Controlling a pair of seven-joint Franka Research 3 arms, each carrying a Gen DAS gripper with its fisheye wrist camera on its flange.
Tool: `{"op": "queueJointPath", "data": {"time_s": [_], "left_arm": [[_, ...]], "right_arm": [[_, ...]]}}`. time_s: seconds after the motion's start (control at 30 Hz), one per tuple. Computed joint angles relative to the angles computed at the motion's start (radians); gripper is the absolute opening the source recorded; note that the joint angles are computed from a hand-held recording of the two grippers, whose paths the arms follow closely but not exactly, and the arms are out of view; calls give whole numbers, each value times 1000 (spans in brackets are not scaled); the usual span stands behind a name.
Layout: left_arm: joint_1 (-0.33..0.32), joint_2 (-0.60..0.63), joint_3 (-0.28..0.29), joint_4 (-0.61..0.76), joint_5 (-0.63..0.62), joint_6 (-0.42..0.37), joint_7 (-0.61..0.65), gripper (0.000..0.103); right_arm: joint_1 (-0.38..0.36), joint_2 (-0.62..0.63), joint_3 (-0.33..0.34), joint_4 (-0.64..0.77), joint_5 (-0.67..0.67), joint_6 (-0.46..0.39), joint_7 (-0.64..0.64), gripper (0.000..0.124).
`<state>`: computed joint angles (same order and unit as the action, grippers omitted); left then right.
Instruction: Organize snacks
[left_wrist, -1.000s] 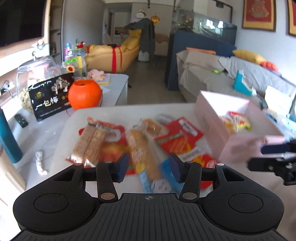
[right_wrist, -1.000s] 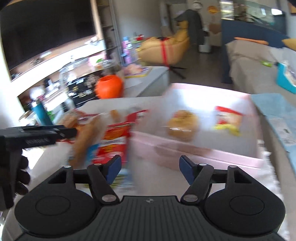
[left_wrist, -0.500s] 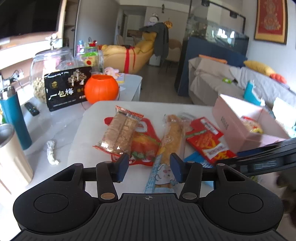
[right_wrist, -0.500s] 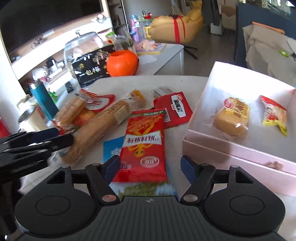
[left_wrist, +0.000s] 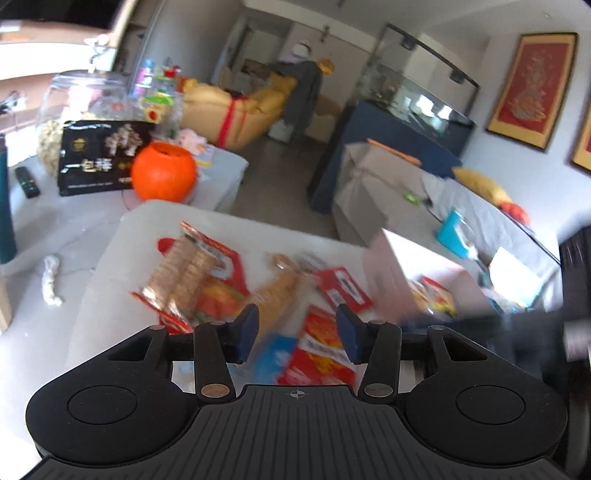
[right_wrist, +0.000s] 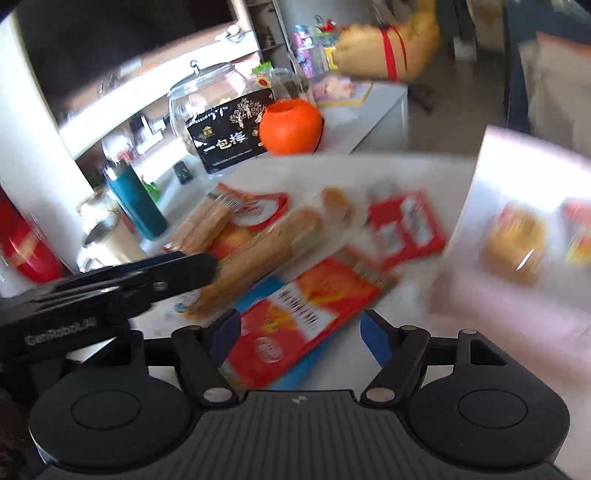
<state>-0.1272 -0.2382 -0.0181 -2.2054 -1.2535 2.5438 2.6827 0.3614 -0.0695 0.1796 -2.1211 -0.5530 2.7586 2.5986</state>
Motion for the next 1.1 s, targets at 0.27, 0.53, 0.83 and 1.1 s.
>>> {"op": "queueJointPath", "data": {"time_s": [0.27,0.53,0.83,1.1], "left_arm": [[-37,-42,-21,-60,107,-53,124,51],[-77,-1,-22,-93,244,170,111,52],[-33,35,6,-48,245,107,-2,52],[-15,12,2,-59,321,129,-92,50]], "right_arm": [[-13,166,-68,302,119,-180,-158,73],[50,493,-185,701,265,-419,-200,67],[102,425,-186,594,284,-409,-278,40],[100,164,-117,216,301,-238,-293,37]]}}
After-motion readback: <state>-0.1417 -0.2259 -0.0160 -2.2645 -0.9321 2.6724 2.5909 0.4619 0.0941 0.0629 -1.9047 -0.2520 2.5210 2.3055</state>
